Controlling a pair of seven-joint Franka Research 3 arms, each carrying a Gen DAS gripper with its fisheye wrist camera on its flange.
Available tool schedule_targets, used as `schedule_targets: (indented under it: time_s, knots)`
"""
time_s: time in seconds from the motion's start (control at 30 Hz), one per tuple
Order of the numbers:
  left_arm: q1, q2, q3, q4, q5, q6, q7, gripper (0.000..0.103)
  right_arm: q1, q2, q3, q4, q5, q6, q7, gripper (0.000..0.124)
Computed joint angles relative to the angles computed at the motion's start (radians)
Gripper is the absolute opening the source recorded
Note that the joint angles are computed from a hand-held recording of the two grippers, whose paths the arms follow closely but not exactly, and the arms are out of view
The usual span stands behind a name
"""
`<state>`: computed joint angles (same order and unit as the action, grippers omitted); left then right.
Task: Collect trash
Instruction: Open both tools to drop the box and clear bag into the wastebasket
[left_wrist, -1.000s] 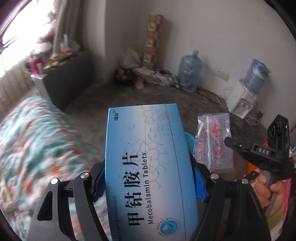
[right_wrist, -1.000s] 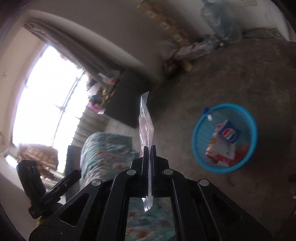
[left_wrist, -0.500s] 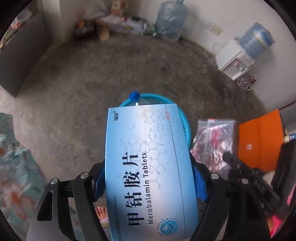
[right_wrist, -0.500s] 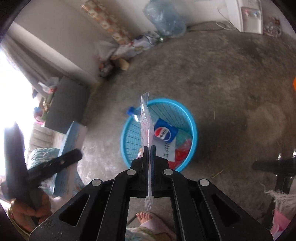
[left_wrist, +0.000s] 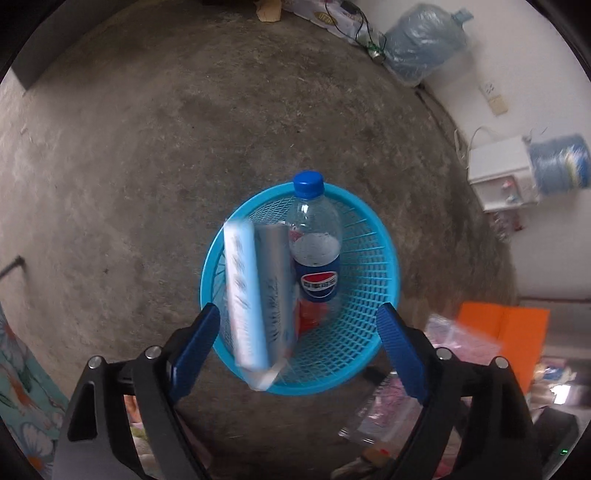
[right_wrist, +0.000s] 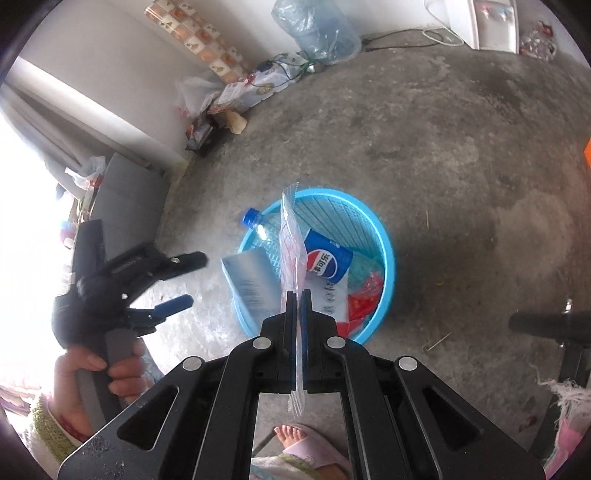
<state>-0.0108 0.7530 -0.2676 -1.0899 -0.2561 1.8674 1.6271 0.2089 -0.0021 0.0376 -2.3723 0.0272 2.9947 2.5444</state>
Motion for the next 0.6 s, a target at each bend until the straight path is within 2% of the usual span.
schedule_targets:
  time_s: [0.2, 0.43, 0.53, 0.57, 0.6]
  knots:
    - [0.045, -0.075, -0.016, -0.072, -0.054, 0.052, 0.059, 0.084, 0.004, 0.011, -0.003, 0.006, -0.004, -0.003, 0.000, 0.001]
    - [0.112, -0.248, -0.018, -0.207, -0.150, 0.101, 0.201, 0.084, 0.016, 0.055, -0.013, 0.038, 0.049, 0.034, -0.055, 0.001]
    - [0.139, -0.354, -0.001, -0.298, -0.194, 0.148, 0.297, 0.084, 0.043, 0.096, -0.054, 0.084, -0.044, 0.023, 0.005, 0.005]
    - [0.146, -0.389, 0.007, -0.329, -0.211, 0.165, 0.326, 0.084, 0.051, 0.115, -0.065, 0.102, -0.066, 0.020, 0.012, 0.009]
    - [0.154, -0.433, 0.019, -0.368, -0.225, 0.183, 0.358, 0.085, 0.048, 0.138, -0.063, 0.121, -0.055, 0.013, -0.015, 0.021]
